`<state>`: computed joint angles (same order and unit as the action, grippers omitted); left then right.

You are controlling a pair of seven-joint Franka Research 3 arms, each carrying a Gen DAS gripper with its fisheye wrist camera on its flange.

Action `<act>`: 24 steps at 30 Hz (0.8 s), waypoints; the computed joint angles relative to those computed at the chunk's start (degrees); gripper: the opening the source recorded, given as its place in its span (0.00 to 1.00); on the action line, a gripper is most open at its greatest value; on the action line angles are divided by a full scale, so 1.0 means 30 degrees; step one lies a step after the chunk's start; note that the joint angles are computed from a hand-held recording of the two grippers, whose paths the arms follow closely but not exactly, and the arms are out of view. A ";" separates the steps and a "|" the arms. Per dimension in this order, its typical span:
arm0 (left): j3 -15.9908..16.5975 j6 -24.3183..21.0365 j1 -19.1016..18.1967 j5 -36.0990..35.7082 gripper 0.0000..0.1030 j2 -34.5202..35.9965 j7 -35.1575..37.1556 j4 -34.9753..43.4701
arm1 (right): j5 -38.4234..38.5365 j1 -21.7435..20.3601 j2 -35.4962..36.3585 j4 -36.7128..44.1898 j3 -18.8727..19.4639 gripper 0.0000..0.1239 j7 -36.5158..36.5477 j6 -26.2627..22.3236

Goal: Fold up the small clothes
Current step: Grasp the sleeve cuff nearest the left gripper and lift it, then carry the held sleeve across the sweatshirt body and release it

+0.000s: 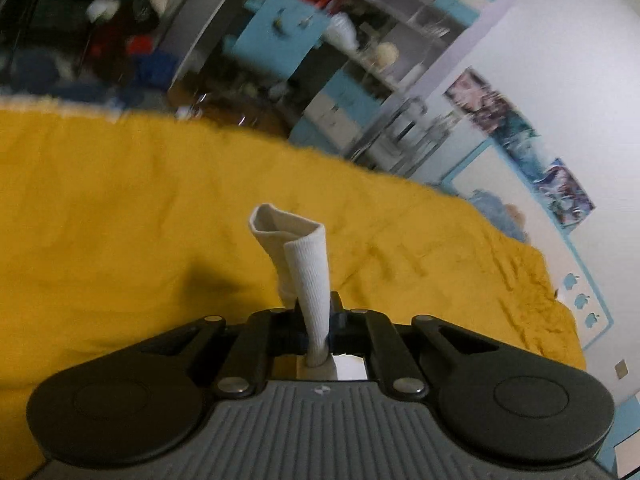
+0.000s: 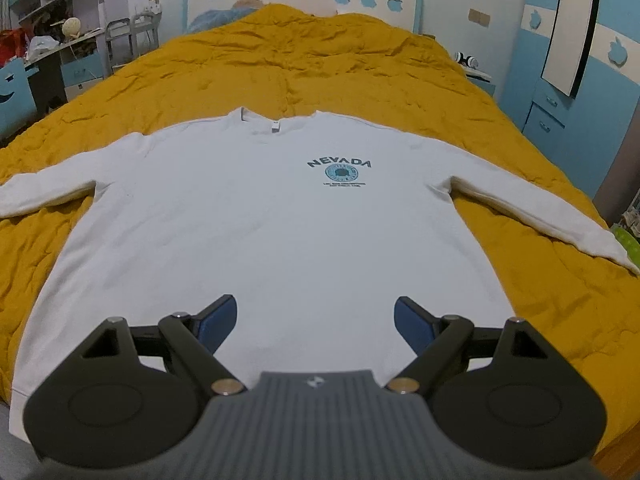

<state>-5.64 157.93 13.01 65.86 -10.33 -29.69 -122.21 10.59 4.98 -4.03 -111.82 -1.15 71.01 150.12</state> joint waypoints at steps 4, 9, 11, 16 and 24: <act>-0.0728 -0.1572 -0.0741 0.0309 0.07 0.0475 0.1200 0.2367 | 0.0887 -0.0033 -0.0011 -0.0015 -0.0165 0.66 -0.0314 -0.0404; -0.0790 -0.2187 -0.2164 -0.0948 0.07 0.2257 0.3485 0.6374 | 0.0930 -0.0158 0.0220 -0.0048 -0.0230 0.66 -0.1032 -0.0648; -0.0891 -0.2795 -0.2855 -0.1163 0.07 0.2946 0.4487 0.7928 | 0.1697 -0.0128 0.0373 -0.0047 -0.0333 0.66 -0.2458 -0.0784; -0.0820 -0.3889 -0.4805 -0.1657 0.07 0.5313 0.7033 1.2277 | 0.4129 -0.0372 0.1073 0.0334 -0.0561 0.66 -0.3566 -0.1988; -0.0574 -0.4958 -0.7898 -0.3176 0.07 1.0837 1.2052 2.0204 | 0.7756 -0.1006 0.1384 0.0736 -0.0751 0.66 -0.5060 -0.2899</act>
<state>-7.36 143.06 -10.69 56.33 22.19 6.46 -61.60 33.85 1.96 0.12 -109.62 -3.40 55.83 141.42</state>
